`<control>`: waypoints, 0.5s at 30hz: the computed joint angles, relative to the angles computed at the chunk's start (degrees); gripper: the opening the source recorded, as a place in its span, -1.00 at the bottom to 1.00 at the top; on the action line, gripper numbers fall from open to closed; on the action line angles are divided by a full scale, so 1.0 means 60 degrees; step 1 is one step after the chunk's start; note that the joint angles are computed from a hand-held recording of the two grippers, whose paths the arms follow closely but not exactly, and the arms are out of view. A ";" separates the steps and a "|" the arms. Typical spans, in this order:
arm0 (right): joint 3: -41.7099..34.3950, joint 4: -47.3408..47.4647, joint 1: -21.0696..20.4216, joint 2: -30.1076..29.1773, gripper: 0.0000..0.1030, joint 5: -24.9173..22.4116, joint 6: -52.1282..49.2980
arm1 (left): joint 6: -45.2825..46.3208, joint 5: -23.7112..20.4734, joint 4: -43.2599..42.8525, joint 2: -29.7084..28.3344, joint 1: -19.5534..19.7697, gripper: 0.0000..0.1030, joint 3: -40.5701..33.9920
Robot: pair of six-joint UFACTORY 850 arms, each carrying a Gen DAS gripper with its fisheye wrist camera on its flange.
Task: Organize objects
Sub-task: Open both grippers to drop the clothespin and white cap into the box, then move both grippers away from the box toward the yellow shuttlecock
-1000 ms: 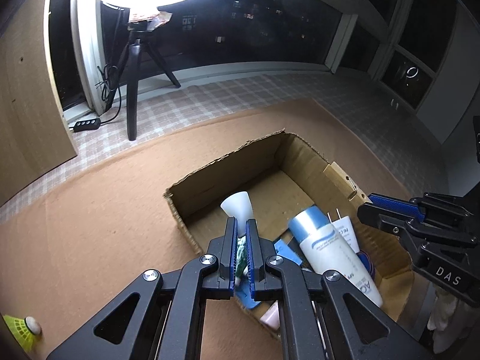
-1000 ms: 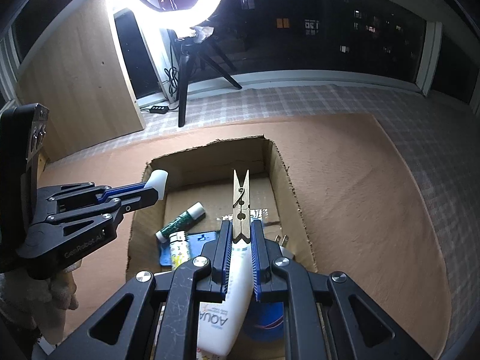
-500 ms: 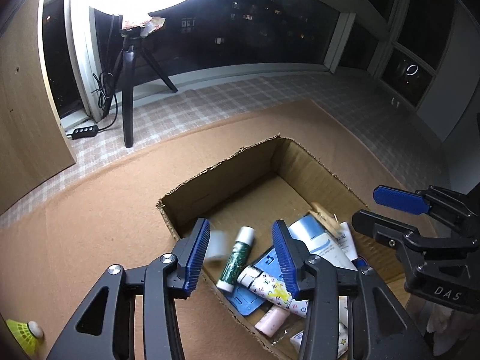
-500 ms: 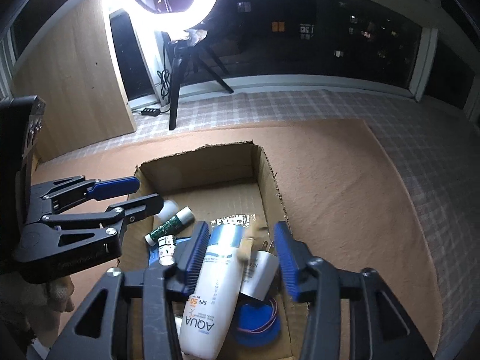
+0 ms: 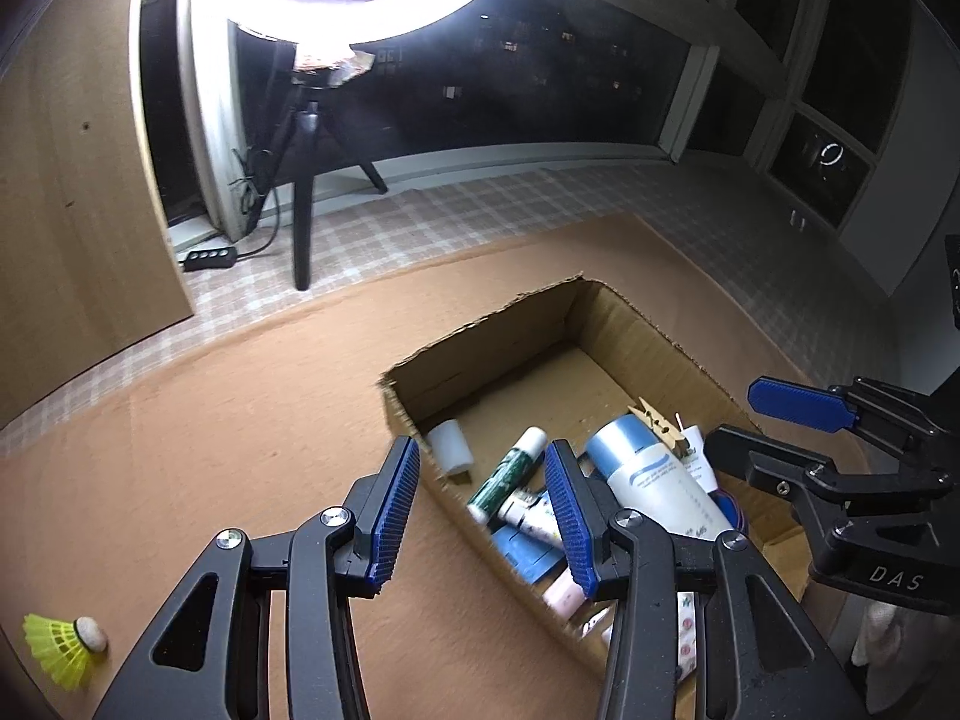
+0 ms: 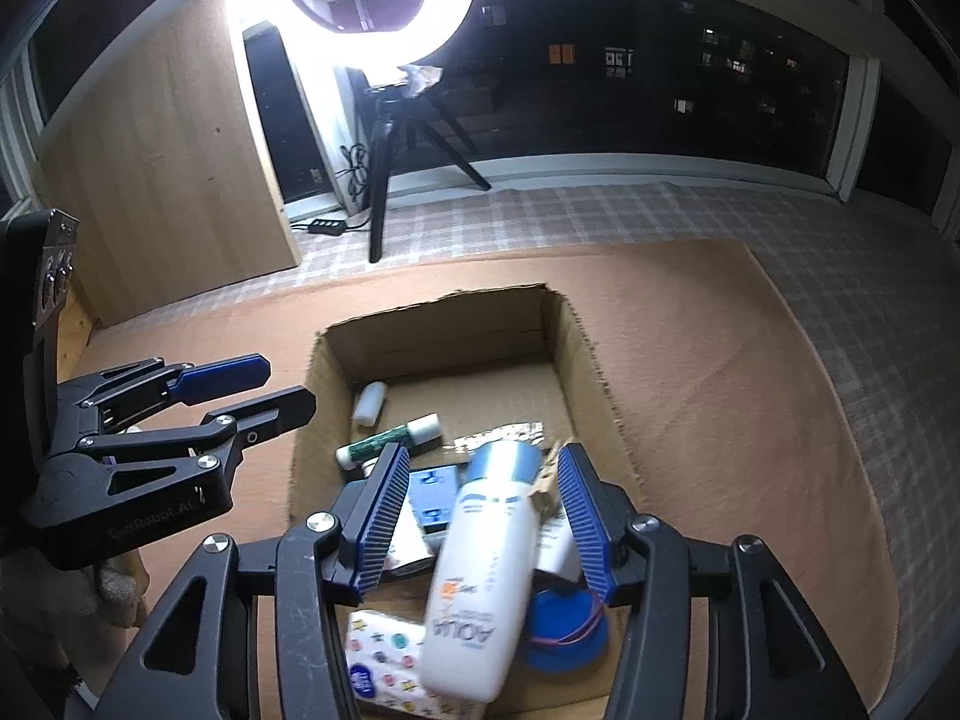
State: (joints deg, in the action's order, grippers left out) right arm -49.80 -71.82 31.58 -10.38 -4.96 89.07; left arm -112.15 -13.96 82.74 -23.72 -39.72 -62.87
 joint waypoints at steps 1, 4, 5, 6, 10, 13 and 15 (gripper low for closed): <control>-0.0003 0.0028 0.0055 0.0005 -0.06 -0.0010 -0.0005 | -0.0057 -0.0061 0.0041 0.0137 -0.0014 -0.08 0.0144; -0.0025 0.0437 0.0264 0.0041 -0.05 -0.0008 -0.0324 | -0.0285 -0.0279 0.0222 0.0552 -0.0076 -0.08 0.0568; -0.0038 0.0447 0.0355 0.0058 -0.05 -0.0019 -0.0284 | -0.0326 -0.0330 0.0253 0.0684 -0.0081 -0.08 0.0699; -0.0050 0.0408 0.0432 0.0069 -0.04 -0.0027 -0.0203 | -0.0386 -0.0388 0.0279 0.0884 -0.0086 -0.08 0.0903; -0.0137 0.0410 0.0782 0.0059 -0.03 -0.0047 -0.0068 | -0.0655 -0.0535 0.0418 0.1565 -0.0120 -0.08 0.1576; -0.0301 0.1423 0.1029 -0.0048 -0.02 0.0014 -0.0960 | -0.0759 -0.0680 0.0470 0.2062 -0.0132 -0.07 0.2091; -0.0424 0.2121 0.1191 -0.0146 -0.01 0.0043 -0.1570 | -0.0894 -0.0769 0.0540 0.2436 -0.0121 -0.07 0.2491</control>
State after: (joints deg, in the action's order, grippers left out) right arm -52.34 -59.09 38.73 -11.26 -4.70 79.65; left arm -117.51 -18.57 85.98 -9.11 -40.44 -47.92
